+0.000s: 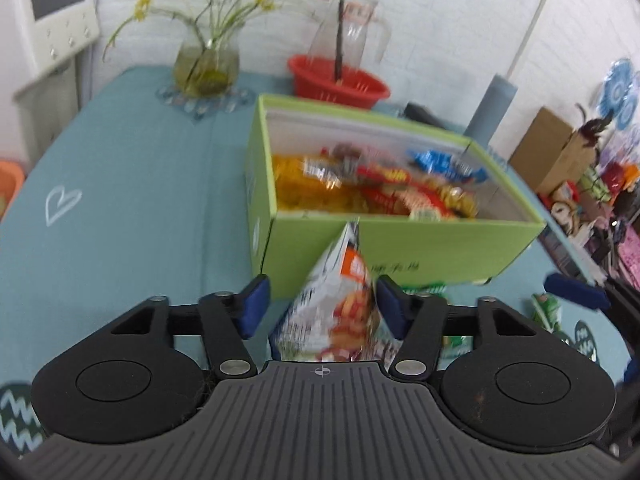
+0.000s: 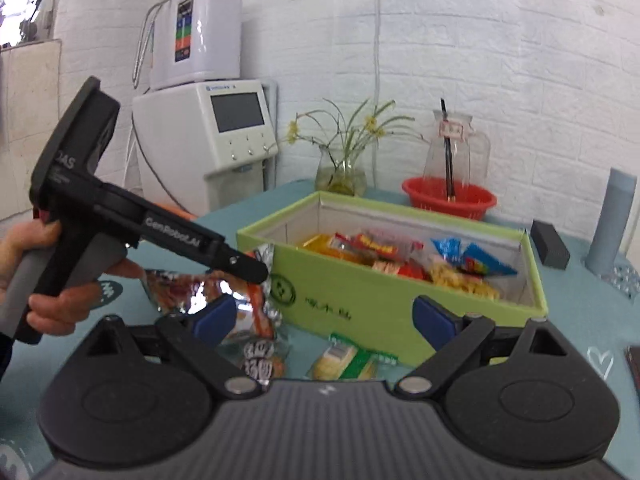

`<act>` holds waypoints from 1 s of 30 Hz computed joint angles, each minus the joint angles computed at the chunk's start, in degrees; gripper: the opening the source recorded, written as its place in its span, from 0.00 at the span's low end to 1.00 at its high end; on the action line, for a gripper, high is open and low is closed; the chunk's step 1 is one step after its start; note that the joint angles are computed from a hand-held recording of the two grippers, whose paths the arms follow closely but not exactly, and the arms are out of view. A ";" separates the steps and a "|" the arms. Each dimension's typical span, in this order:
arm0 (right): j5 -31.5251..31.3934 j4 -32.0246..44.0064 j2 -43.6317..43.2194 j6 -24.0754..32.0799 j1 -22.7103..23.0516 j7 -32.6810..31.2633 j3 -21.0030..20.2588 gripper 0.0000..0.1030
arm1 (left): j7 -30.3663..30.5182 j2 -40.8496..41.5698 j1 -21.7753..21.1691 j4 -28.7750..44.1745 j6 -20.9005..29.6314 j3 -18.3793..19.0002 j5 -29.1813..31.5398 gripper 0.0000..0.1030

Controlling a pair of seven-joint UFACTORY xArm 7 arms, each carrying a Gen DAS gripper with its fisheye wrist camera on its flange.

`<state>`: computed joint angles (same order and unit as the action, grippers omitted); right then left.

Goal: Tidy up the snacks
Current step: 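Grasp the silver chip bag with the left tool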

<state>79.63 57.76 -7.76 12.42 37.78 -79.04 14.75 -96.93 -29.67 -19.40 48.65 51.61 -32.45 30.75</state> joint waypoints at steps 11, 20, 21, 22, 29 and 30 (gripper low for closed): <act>2.91 -12.20 -10.36 4.22 1.03 4.64 -1.88 0.91 | -15.76 5.97 -2.55 9.69 10.92 -12.06 0.27 0.51; 2.76 -17.52 -16.09 5.95 0.81 9.95 -2.98 0.91 | -21.94 17.64 -4.15 21.87 30.46 -19.61 9.76 0.48; 2.68 -18.07 -16.70 5.71 1.04 9.87 -2.91 0.91 | -22.12 15.61 -5.37 20.12 28.53 -18.00 9.00 0.52; 2.08 -18.53 -17.29 5.98 1.21 10.53 -2.92 0.91 | -22.67 13.72 -6.68 18.28 26.37 -16.34 8.18 0.54; -1.93 -17.92 -16.69 8.85 4.14 13.03 -1.66 0.91 | -27.74 10.67 -13.47 11.95 20.80 -10.32 6.75 0.65; -3.06 -17.44 -15.86 8.73 4.59 13.81 -1.14 0.91 | -27.56 10.74 -14.32 11.34 19.78 -9.31 6.86 0.70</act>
<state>76.58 40.32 -23.61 21.15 42.37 -65.23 13.61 -124.50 -18.93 -33.72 59.99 71.39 -41.76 37.60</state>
